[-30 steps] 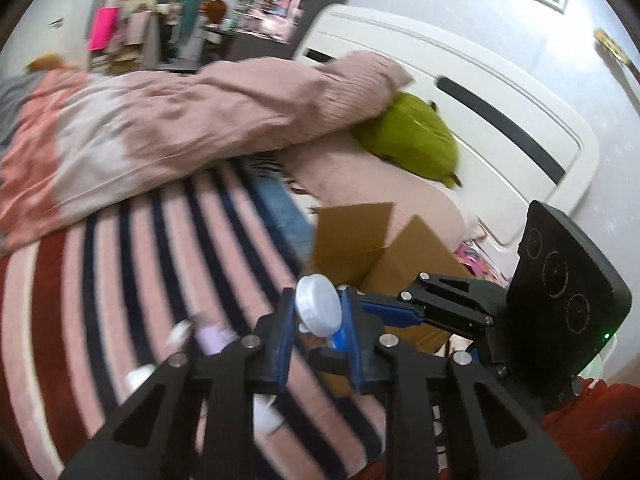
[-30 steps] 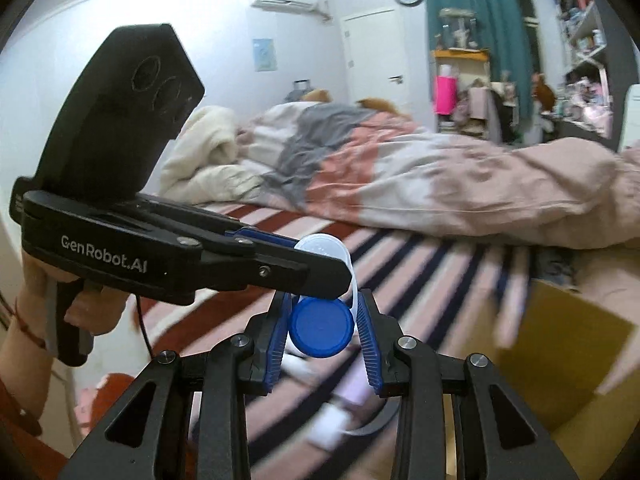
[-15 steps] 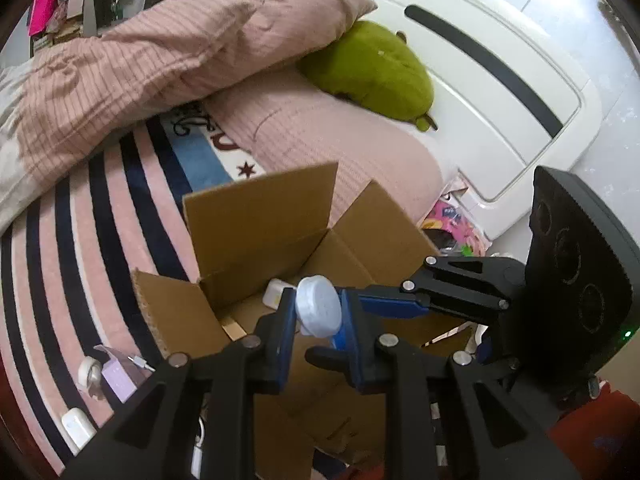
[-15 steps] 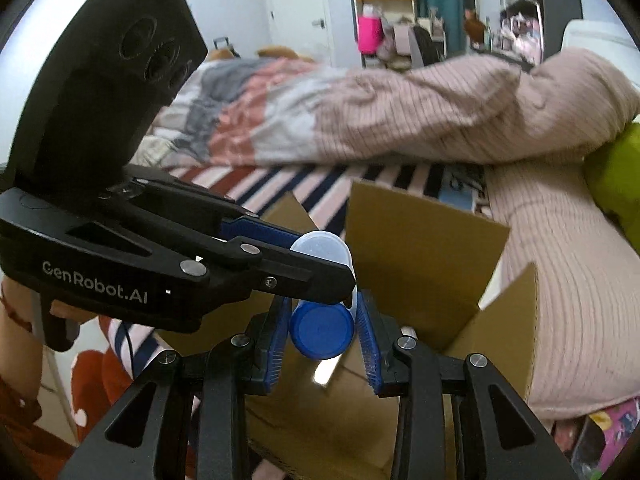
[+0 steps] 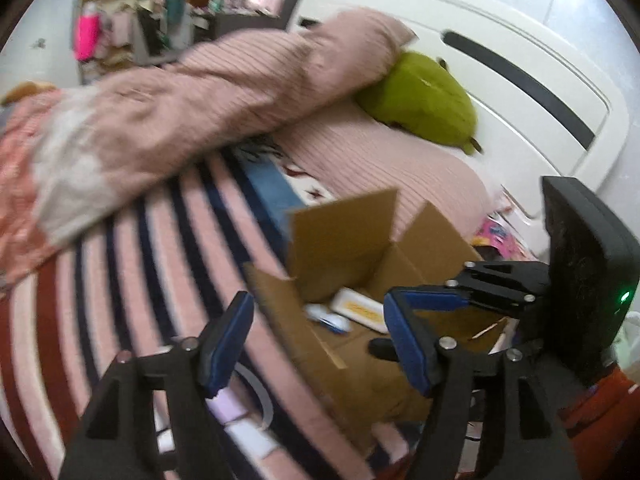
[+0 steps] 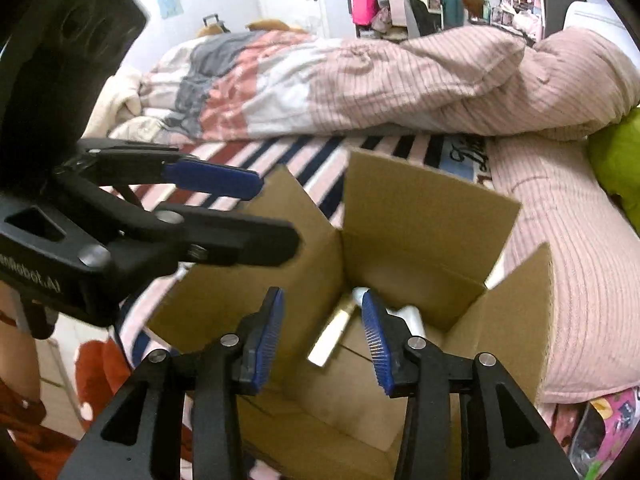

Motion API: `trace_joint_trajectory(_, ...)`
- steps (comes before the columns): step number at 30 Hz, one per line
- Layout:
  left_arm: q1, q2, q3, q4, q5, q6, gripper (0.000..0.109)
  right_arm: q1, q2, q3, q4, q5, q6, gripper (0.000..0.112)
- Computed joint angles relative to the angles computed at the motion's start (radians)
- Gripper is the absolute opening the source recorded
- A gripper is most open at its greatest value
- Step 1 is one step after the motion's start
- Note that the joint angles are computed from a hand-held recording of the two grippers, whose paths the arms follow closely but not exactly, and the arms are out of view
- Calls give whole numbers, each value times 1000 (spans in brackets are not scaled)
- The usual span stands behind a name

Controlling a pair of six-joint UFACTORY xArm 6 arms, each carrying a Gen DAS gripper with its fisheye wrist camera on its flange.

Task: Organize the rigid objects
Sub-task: 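Grasp the white spray bottle crosswise with the right gripper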

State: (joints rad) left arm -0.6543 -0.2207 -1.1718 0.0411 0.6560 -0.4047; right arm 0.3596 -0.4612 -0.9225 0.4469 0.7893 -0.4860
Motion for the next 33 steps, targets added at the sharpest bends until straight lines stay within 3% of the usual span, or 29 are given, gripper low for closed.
trace_joint_trajectory(9,76,-377,304,344,78,-346,74,191,-23,7,210,-96,-139,37)
trace_joint_trajectory(12,102,-502,415,391,111,-410,75,291,20,-7,219,-122,-140,38)
trace_joint_trajectory(17,150,-658,578,377,135,-427,76,404,120,-15,231,-141,-140,49)
trace_joint_trajectory(23,212,-791,727,299,133,-416,76,466,296,-18,61,-242,48,51)
trace_joint_trajectory(26,240,-831,774,269,141,-400,76,475,358,-9,-99,-334,234,68)
trace_joint_trajectory(31,274,-862,811,229,146,-369,76,491,416,16,-60,-437,347,71)
trace_joint_trajectory(33,278,-868,815,226,154,-363,76,498,424,35,-128,-489,442,71)
